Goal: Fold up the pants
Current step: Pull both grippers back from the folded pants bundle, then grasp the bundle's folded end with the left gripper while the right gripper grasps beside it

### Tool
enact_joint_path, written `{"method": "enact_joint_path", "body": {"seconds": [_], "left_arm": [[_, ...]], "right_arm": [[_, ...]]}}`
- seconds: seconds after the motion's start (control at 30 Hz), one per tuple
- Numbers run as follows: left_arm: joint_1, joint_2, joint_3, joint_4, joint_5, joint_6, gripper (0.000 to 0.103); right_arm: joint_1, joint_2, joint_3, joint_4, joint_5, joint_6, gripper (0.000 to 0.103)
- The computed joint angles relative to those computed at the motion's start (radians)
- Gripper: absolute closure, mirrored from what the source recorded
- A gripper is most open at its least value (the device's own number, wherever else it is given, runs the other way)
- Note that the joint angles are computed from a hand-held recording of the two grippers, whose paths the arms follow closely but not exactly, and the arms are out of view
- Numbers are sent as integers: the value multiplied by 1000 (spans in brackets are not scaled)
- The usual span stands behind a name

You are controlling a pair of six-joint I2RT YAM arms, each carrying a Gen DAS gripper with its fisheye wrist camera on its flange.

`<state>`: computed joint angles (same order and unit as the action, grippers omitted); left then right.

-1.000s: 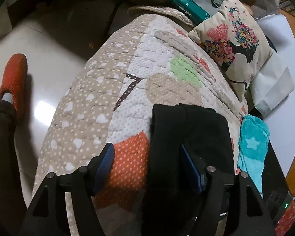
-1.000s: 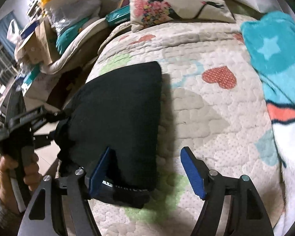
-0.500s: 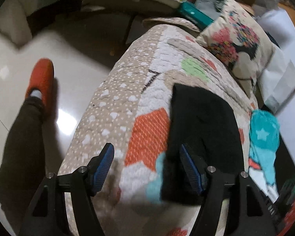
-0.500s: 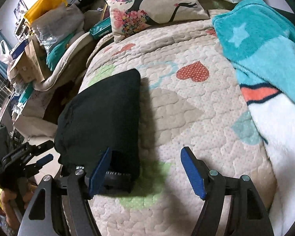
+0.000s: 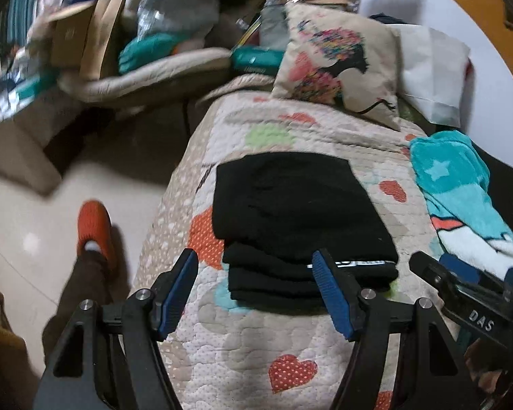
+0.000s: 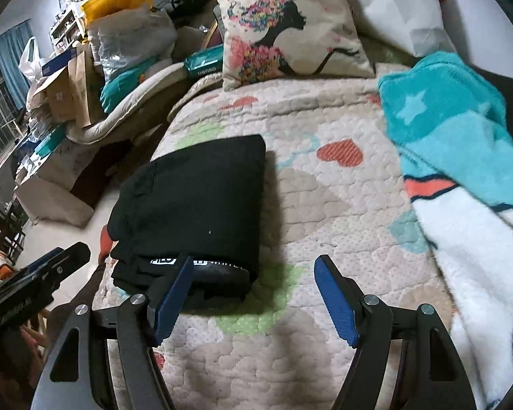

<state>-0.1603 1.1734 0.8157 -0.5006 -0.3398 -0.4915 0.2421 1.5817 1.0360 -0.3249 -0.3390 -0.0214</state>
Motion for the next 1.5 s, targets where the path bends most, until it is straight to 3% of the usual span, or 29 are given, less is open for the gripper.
{"method": "enact_joint_path", "body": {"seconds": [0.27, 1.5], "left_arm": [[-133, -39, 9, -18, -142, 1, 28], [-145, -33, -3, -51, -94, -50, 26]], "right_arm": [[-16, -38, -32, 6, 2, 5, 25], [36, -89, -96, 38, 72, -33, 22]]}}
